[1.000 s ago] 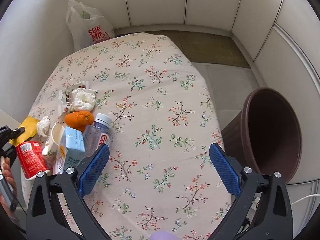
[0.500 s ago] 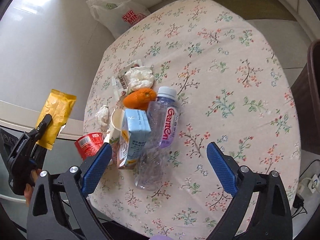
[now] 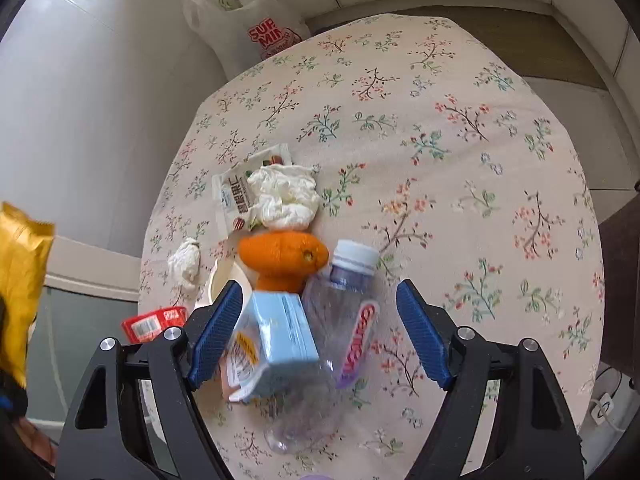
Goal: Collect trash
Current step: 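Lift the yellow wrapper with the left tool while the right tool grasps the white tissue, then carry the tissue over the bin and open the right tool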
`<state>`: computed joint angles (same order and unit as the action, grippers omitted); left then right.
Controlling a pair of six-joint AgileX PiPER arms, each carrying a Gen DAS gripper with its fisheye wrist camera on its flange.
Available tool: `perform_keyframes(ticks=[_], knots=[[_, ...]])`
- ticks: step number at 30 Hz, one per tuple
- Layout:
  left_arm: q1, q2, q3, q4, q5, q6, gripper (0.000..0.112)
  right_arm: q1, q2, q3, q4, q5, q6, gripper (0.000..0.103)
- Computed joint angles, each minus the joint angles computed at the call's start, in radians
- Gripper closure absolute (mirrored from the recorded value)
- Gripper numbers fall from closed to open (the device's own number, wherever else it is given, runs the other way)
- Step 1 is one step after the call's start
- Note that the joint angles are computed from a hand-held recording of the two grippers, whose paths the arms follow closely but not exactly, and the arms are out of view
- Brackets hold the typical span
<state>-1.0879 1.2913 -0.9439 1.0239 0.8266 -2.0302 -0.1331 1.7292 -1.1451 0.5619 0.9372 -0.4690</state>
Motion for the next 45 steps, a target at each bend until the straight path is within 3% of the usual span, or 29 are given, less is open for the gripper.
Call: perform_keyframes(ticks=[7, 10, 14, 16, 17, 19, 22, 31, 39, 45], knots=[[-0.035, -0.037, -0.009, 0.034, 0.068, -0.005, 0.105, 0.234, 0.224, -0.337, -0.251, 0.074, 0.27, 0.022], [-0.035, -0.044, -0.005, 0.031, 0.081, 0.005, 0.105, 0.287, 0.301, -0.4, -0.341, 0.068, 0.368, 0.023], [-0.013, -0.073, 0.03, 0.011, 0.06, 0.004, 0.105, 0.303, 0.367, -0.426, -0.345, 0.062, 0.404, 0.032], [0.004, -0.085, 0.05, -0.006, 0.037, 0.0, 0.105, 0.316, 0.385, -0.428, -0.361, 0.055, 0.414, 0.042], [0.013, -0.091, 0.059, -0.014, 0.026, -0.003, 0.105, 0.323, 0.392, -0.427, -0.37, 0.051, 0.42, 0.052], [0.024, -0.103, 0.076, -0.022, 0.012, -0.011, 0.105, 0.331, 0.389, -0.407, -0.396, 0.02, 0.441, 0.059], [0.018, -0.112, 0.084, -0.017, 0.024, -0.023, 0.105, 0.322, 0.356, -0.35, -0.381, -0.036, 0.424, 0.068], [-0.009, -0.091, 0.064, -0.012, 0.028, -0.029, 0.105, 0.278, 0.132, -0.133, -0.34, -0.149, 0.338, 0.07], [-0.046, -0.057, 0.03, -0.008, 0.039, -0.022, 0.105, 0.145, -0.107, -0.031, -0.197, -0.095, 0.162, 0.07], [-0.069, -0.012, -0.005, 0.002, 0.038, -0.02, 0.105, -0.101, -0.339, 0.085, -0.057, -0.022, -0.055, 0.07]])
